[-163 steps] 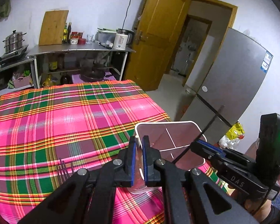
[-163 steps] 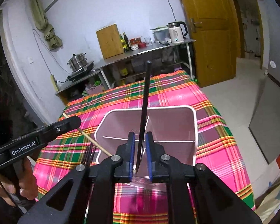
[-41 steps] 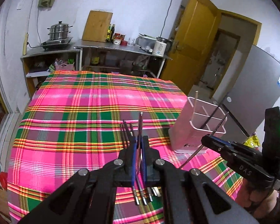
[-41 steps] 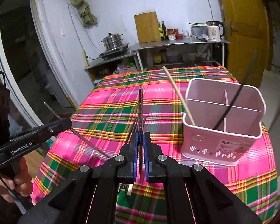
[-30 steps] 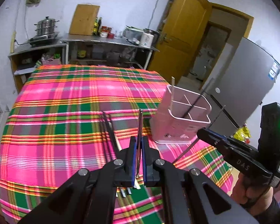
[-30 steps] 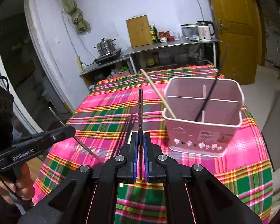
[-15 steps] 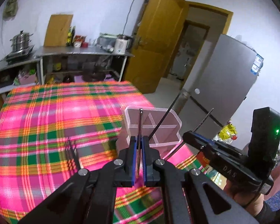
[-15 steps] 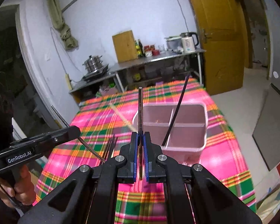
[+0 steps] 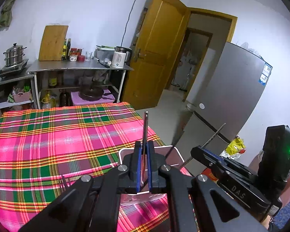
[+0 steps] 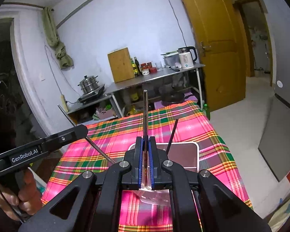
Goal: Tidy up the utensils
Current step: 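Carry the held utensils over the basket and open both grippers to drop them inside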
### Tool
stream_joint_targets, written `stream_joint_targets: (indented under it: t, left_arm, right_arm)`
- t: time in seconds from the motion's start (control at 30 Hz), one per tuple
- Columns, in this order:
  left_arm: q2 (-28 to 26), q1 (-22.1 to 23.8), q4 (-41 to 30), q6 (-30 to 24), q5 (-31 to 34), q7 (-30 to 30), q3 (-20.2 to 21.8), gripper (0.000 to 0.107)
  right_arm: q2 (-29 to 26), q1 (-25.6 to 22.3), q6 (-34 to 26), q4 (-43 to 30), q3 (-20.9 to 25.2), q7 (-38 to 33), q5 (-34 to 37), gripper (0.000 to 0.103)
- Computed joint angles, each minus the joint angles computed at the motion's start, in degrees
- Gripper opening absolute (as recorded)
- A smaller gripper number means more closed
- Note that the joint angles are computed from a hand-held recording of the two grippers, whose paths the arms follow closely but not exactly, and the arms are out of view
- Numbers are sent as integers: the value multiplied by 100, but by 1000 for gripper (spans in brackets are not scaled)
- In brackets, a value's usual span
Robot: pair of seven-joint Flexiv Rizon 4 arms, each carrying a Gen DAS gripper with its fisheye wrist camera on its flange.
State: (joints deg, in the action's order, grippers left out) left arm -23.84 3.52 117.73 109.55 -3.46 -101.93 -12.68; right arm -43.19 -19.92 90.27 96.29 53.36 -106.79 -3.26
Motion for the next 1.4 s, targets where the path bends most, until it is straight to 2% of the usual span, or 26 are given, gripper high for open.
stream_joint_targets:
  t: [0.2,0.43,0.8,0.93,1.13,1.27,1.4]
  left_arm:
    - [-311,140,-127,-151,5,35,-126,6]
    - [-520,27,-153,-287,-119,206,-44,6]
    - [-573,68,22,-152,-158,221,-88,6]
    - [-512,63,95,-67,-107,188,-54,11]
    - [-279,-62,330,247,-54,80,146,17]
    - [-100,-53,612,531,66,-105,234,20]
    - [28,-336,968,812,-28,-173,625,26]
  right_arm:
    - [-90,357,-62,-101,-408,79,-8,6]
    - [-140,688,-310,-163,-823,49,142,6]
    - [-25,1016,-630,-279,-1233,-293,738,7]
    - [61,1057,-617,-250,-1299,-452,947,10]
    - [181,941,-405,-139,-1182,-690,1187,11]
    - [197,665,-258,14,-863,-858,1247,11]
    - [179,415,-144,222,-574,-946,1187,11]
